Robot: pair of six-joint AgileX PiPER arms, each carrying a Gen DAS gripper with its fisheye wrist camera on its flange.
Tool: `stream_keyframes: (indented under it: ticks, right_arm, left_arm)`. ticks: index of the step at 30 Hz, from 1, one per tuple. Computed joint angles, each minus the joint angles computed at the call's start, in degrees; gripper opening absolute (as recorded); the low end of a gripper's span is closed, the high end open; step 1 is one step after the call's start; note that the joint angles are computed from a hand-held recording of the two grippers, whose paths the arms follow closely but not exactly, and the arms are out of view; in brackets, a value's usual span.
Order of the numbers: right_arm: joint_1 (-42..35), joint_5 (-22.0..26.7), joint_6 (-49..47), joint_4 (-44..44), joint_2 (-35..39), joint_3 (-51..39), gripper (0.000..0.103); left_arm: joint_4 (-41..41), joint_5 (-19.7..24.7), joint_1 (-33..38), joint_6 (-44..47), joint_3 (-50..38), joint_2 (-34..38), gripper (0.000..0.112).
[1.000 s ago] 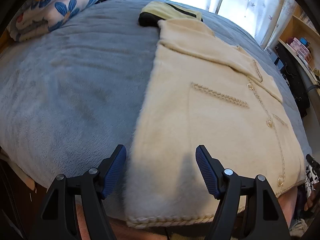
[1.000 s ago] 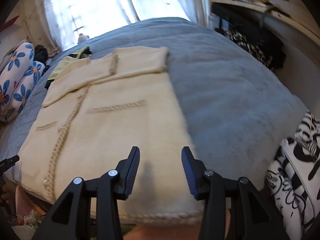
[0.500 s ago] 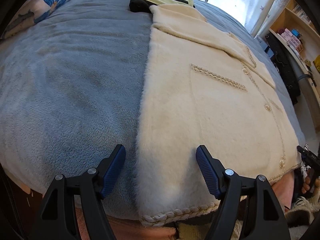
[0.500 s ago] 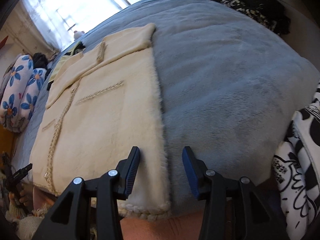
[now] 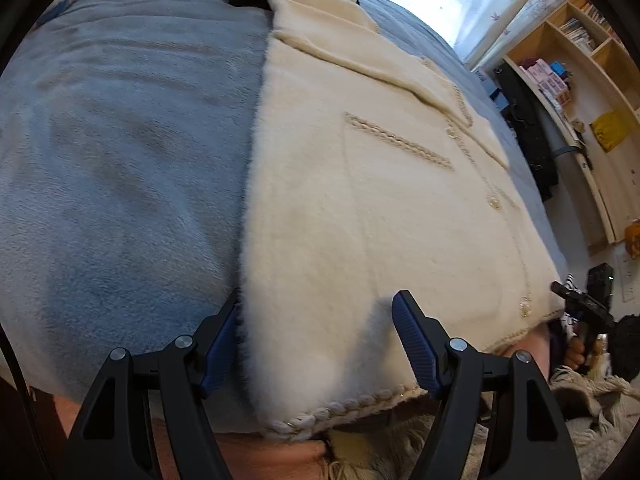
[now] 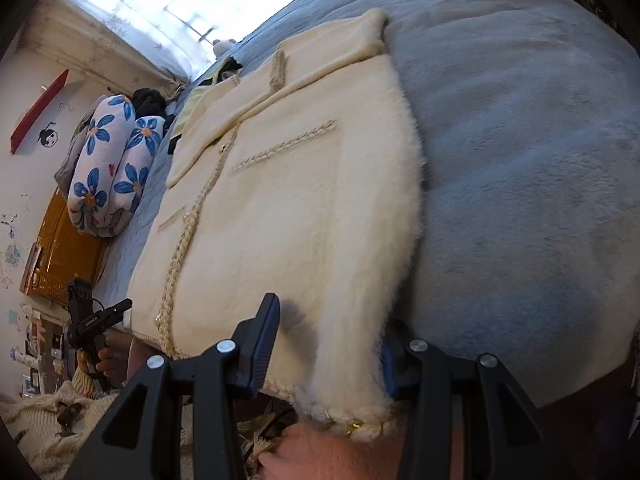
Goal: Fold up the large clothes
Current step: 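Close the left tool on the hem while the right tool grasps the hem too, then lift the hem with both tools and fold it toward the collar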
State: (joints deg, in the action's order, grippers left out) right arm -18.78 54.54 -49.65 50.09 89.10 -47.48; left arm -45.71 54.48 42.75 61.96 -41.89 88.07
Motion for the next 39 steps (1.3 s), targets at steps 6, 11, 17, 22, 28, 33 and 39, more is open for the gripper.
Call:
stream_keyframes:
  ticks: [6, 11, 17, 22, 28, 33, 39]
  right_arm:
    - [4.8, -4.0, 5.2, -4.5, 0.7, -1.3, 0.047]
    - [6.0, -4.8, 7.4, -6.6, 0.1, -1.5, 0.045]
    - [9.3, -7.0, 14.5, -11.8, -1.6, -2.9, 0.017]
    - [15.9, -11.3, 27.0, -22.1, -5.0, -3.7, 0.014]
    - [15.3, -10.0, 29.4, -21.4, -11.3, -5.7, 0.012]
    - [15.6, -7.0, 30.5, -21.1, -15.5, -8.8, 0.012]
    - [15.1, -3.1, 31.3, -20.3, -18.0, -10.0, 0.011]
  left_arm:
    - [-0.1, -3.8, -3.0, -0.1, 1.2, -0.3, 0.075]
    - [2.6, -5.3, -7.4, -4.3, 0.7, -2.4, 0.061]
    - [5.2, -5.0, -12.2, -9.6, -2.1, -2.1, 0.034]
    - [5.0, -3.8, -14.0, -15.9, -3.7, -2.1, 0.016]
    - [5.2, -2.4, -16.2, -21.2, -4.7, -8.9, 0.014]
    - [3.0, 4.0, -11.7, -22.2, -7.0, -12.8, 0.013]
    - [2.2, 11.8, -6.9, -22.8, -7.7, -18.0, 0.012]
